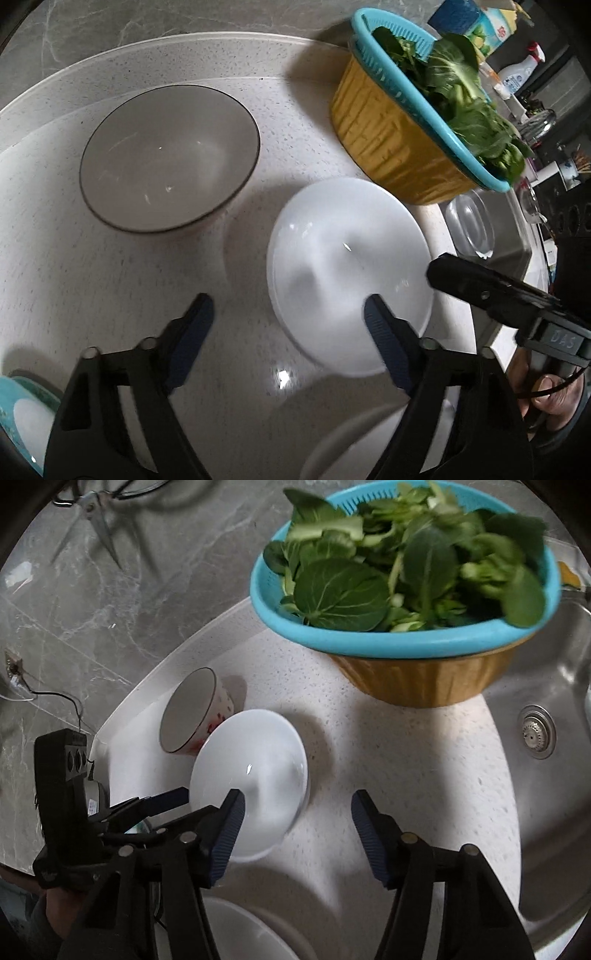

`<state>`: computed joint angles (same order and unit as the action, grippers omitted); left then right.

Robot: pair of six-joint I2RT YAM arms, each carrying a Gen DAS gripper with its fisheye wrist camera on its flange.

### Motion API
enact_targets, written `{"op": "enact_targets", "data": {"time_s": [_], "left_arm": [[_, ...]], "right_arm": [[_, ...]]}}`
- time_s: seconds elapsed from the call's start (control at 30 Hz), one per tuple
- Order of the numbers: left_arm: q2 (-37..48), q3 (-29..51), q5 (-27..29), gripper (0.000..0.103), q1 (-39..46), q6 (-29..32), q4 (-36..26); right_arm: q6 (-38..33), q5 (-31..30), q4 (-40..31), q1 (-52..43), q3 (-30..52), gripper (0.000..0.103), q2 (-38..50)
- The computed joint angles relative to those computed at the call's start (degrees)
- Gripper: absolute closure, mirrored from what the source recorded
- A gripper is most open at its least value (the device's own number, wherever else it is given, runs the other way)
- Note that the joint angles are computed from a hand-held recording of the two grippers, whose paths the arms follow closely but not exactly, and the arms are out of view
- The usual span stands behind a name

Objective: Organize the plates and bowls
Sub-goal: 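Open both tools and move them to the smaller white bowl, then grip the smaller white bowl rim with the left tool while the right tool grips the opposite rim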

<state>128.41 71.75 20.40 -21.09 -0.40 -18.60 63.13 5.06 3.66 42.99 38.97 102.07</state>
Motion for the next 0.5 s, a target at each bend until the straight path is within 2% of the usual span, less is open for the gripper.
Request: {"op": "enact_targets", "data": {"time_s": [0.13, 0.17, 0.23, 0.4, 0.43, 0.47, 0.5], "left_arm": [[3.54, 3.68, 0.79, 0.062, 0.13, 0.65, -1.5], [4.39, 4.56, 0.9, 0.063, 0.01, 0.81, -2.07], [6.11, 6.01, 1.37, 0.063, -0.1, 0.75, -2.55], [7.27, 4.86, 2.11, 0.063, 0.32, 0.29, -0.64], [7.57, 5.28, 2.08, 0.066, 0.2, 0.19, -0.62], [7.85, 5.63, 1.99, 0.072, 0.04, 0.19, -0.6], [9.01, 6.99, 1.69, 0.073, -0.3, 0.18, -0.85]], "right_arm": [[-2.06, -3.13, 0.66, -2.34, 2.56, 0.053, 4.59], [-2.56, -3.83, 0.29, -2.65, 3.56, 0.057, 5.91], [-3.03, -5.49, 0.4, -3.27, 4.56, 0.059, 7.95], [-3.51, -6.53, 0.23, -3.25, 6.36, 0.06, 10.49], [-3.72, -6.51, -0.13, -3.23, 6.72, 0.061, 10.74], [-3.82, -6.41, -0.33, -3.22, 7.11, 0.067, 11.11], [-4.18, -6.35, -0.73, -3.28, 7.49, 0.07, 11.45]]}}
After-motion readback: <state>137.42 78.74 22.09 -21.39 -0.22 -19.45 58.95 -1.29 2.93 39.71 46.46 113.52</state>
